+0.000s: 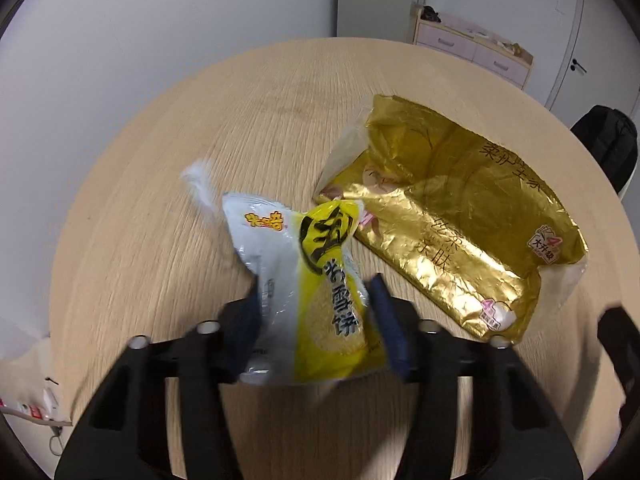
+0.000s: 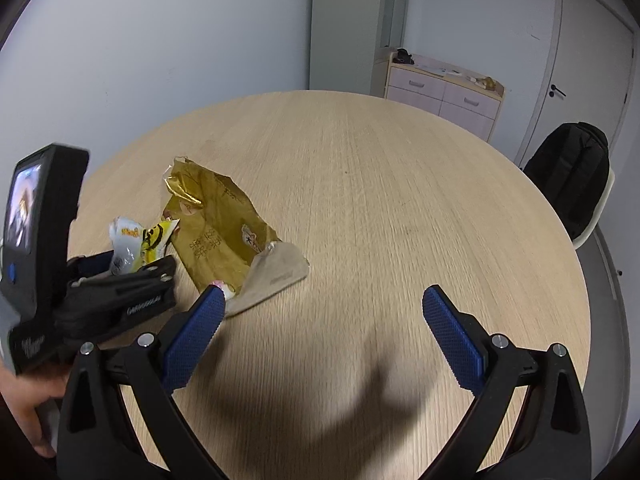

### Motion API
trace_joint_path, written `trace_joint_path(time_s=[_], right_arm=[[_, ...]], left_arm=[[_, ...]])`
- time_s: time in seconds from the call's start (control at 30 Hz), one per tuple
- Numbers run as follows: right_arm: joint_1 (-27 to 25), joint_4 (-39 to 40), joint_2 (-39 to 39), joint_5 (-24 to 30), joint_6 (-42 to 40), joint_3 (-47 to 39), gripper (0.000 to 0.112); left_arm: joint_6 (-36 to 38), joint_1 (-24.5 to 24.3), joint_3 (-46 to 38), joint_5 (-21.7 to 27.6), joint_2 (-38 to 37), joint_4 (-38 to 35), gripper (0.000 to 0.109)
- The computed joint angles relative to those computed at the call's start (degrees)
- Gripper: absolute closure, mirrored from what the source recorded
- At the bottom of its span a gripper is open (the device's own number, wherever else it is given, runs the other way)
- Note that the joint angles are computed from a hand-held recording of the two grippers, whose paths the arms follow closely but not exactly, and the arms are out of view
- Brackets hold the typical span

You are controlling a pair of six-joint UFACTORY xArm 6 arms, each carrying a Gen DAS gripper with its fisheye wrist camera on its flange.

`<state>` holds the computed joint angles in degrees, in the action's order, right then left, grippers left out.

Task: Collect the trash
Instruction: 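Grasp the yellow snack bag with the left gripper while the right grasps the gold foil bag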

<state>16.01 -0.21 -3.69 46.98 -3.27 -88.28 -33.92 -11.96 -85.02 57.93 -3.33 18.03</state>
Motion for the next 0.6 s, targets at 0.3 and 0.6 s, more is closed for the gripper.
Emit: trace_joint_path(time_s=[0.3, 0.6], right_arm=[[1.3, 5.8, 10.6, 7.3, -5.8, -15.8, 0.017], [4.1, 5.2, 26.4, 22.2, -5.4, -37.4, 0.036]], left_arm=[[3.8, 4.5, 7.8, -5.1, -6.2, -3.6, 0.093], [8.8, 7.3, 8.3, -5.5, -7.6, -6.6, 0.094]])
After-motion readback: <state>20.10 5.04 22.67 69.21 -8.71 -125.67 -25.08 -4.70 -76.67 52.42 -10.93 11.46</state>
